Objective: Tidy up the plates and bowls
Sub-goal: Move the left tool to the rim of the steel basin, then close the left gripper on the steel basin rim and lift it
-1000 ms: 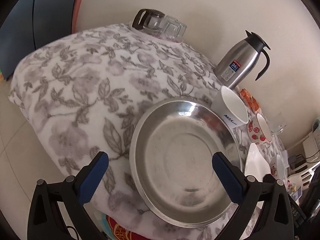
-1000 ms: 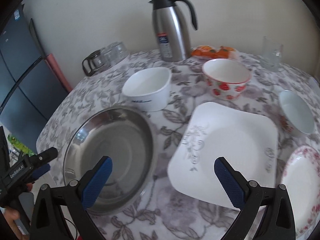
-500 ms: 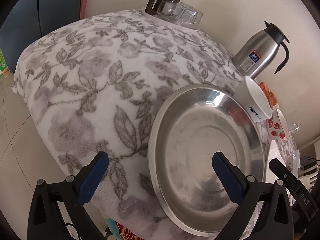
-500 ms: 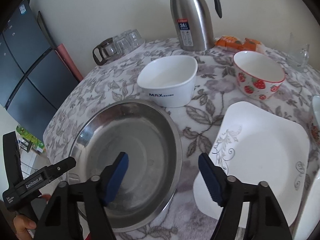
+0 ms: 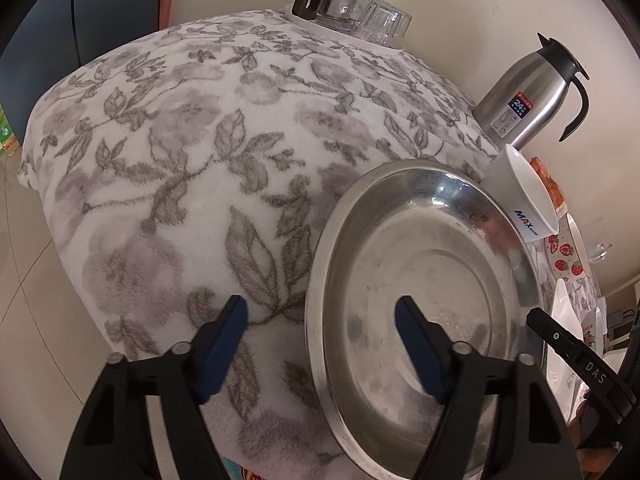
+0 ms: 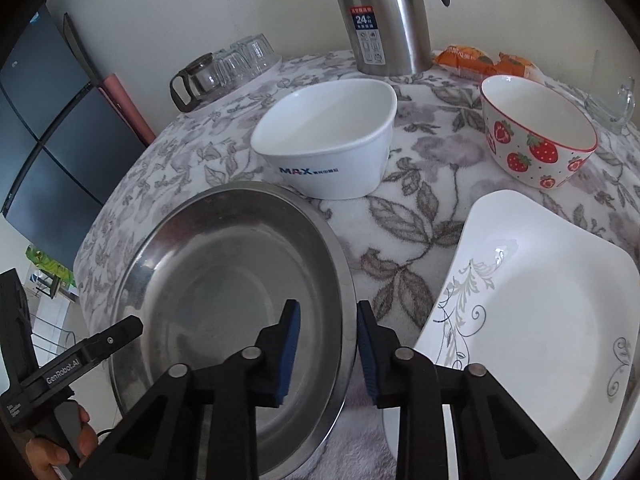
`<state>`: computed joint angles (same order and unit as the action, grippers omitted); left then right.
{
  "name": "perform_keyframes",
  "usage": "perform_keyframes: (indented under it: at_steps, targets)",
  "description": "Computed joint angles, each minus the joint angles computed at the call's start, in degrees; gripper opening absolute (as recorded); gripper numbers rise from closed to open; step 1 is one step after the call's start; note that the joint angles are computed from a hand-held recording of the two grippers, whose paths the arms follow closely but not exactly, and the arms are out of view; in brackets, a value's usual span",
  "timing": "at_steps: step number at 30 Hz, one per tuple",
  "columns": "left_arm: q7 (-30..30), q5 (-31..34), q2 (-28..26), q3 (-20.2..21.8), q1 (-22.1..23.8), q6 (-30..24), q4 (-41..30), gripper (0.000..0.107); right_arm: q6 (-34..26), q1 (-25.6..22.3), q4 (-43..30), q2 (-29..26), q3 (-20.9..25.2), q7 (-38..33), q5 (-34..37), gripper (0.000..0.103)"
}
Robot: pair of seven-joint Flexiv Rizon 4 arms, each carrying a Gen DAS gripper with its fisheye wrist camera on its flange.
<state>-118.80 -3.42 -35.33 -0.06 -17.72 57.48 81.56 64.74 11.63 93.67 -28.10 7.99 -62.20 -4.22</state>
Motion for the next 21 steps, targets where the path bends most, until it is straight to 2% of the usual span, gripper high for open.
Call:
perform_keyframes:
  at_steps: [5, 9, 21]
  targets:
    - [0.94, -0.75, 0.02, -0.82, 0.55, 0.91, 0.38, 0.054, -1.73, -1.21, -1.30, -0.68, 1.02, -0.18, 2.32, 0.015]
    - [2.61, -1.92, -0.54, -1.64, 0.84, 0.38, -0.08, 0.038, -2.64, -1.66, -1.65, -0.83, 1.52, -0.57, 3.97, 0.014]
    - [2.87, -2.93, 0.28, -1.36, 0.65, 0.88, 0.87, 0.035, -1.81, -1.18, -0.13, 1.50, 1.69, -2.57, 4.81, 0.014]
